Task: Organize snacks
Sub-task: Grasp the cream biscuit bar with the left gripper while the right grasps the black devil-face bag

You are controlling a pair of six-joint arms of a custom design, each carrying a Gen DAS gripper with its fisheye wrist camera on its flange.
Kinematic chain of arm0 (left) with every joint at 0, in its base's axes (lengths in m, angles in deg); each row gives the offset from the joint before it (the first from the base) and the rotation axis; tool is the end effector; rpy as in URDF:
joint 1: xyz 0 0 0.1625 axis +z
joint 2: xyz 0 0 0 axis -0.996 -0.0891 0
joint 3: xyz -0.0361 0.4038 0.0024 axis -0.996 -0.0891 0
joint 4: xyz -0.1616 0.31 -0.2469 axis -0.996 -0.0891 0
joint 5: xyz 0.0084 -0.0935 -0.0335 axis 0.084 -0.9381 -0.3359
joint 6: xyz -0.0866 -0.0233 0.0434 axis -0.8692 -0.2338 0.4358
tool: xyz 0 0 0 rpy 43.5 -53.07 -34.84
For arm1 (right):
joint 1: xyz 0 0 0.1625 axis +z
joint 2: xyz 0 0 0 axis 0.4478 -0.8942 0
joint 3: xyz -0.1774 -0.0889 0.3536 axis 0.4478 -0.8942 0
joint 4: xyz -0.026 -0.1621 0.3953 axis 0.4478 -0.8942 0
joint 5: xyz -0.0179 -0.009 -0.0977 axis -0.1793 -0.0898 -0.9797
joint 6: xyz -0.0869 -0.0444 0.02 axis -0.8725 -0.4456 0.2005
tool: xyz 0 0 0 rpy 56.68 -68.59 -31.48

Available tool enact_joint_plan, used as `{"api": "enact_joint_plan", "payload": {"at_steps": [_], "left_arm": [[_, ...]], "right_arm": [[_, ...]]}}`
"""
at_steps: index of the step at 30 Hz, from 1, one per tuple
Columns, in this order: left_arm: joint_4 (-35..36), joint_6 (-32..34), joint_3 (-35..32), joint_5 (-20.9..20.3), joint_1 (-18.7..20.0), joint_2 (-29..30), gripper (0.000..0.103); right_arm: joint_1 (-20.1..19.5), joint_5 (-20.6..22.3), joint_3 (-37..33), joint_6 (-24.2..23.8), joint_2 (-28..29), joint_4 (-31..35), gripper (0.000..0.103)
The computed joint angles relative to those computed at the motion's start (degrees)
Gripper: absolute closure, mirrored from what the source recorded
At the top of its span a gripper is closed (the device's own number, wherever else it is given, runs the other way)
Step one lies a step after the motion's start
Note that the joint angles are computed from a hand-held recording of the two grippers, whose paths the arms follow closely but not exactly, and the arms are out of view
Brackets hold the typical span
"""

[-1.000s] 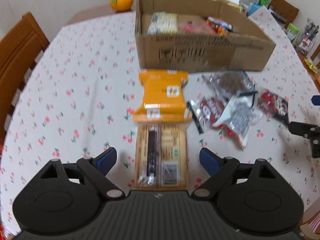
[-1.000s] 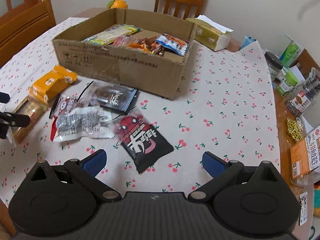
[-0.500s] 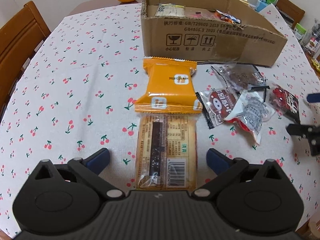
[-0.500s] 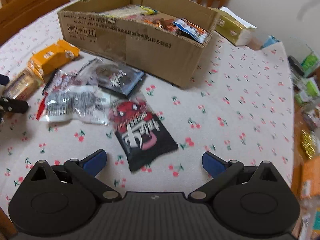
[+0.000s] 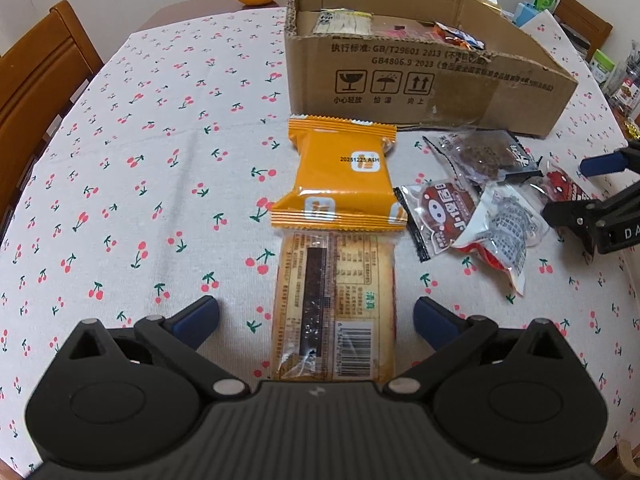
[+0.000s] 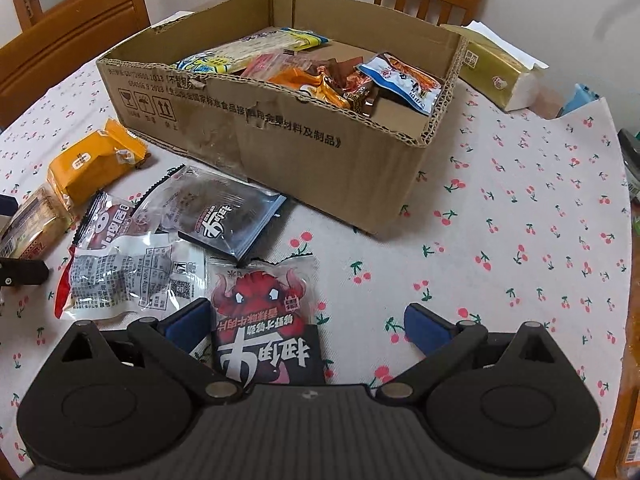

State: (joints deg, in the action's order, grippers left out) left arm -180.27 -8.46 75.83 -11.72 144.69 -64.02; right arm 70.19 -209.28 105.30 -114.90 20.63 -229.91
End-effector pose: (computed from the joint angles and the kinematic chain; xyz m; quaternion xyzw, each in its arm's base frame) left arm -0.0942 -0.5801 0.1718 0.0978 0.8966 -0.2194 0.3721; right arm 0.1663 -0.6865 0.0789 0.3450 -0.8790 0.1255 0.3041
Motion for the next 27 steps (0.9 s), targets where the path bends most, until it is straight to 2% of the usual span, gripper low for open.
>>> {"api": "enact_joint_plan", "payload": {"at_steps": [1, 7, 10, 14, 25, 27], "left_arm": [[0.1, 0.0, 0.0, 0.0, 0.0, 0.0, 0.0], [0.2, 0.0, -0.1, 0.1, 0.0, 0.1, 0.0], [0.2, 0.4, -0.1, -0.2, -0.1, 0.0, 0.003], [-1.4, 1.9, 0.6, -0.5, -0.5, -0.3, 0.017], [-4.3, 4.9, 1.2, -0.9, -1.0, -0.1, 0.042], [-4.4, 5.0, 1.1, -1.0, -0.9, 0.0, 0.043]], "right_arm": [[0.0, 0.4, 0.5, 0.3, -0.4, 0.0, 0.01], [0.7, 1.1, 3.3, 1.5, -2.2, -0.7, 0.036], [1.1, 0.4, 4.4, 2.3, -2.5, -1.7, 0.044], [1.6, -1.0, 5.8, 4.7, -3.0, -2.7, 0.046], [2.3, -2.2, 9.5, 9.5, -5.1, -2.7, 0.045], [2.3, -2.1, 9.5, 10.2, -5.1, -3.1, 0.044]]}}
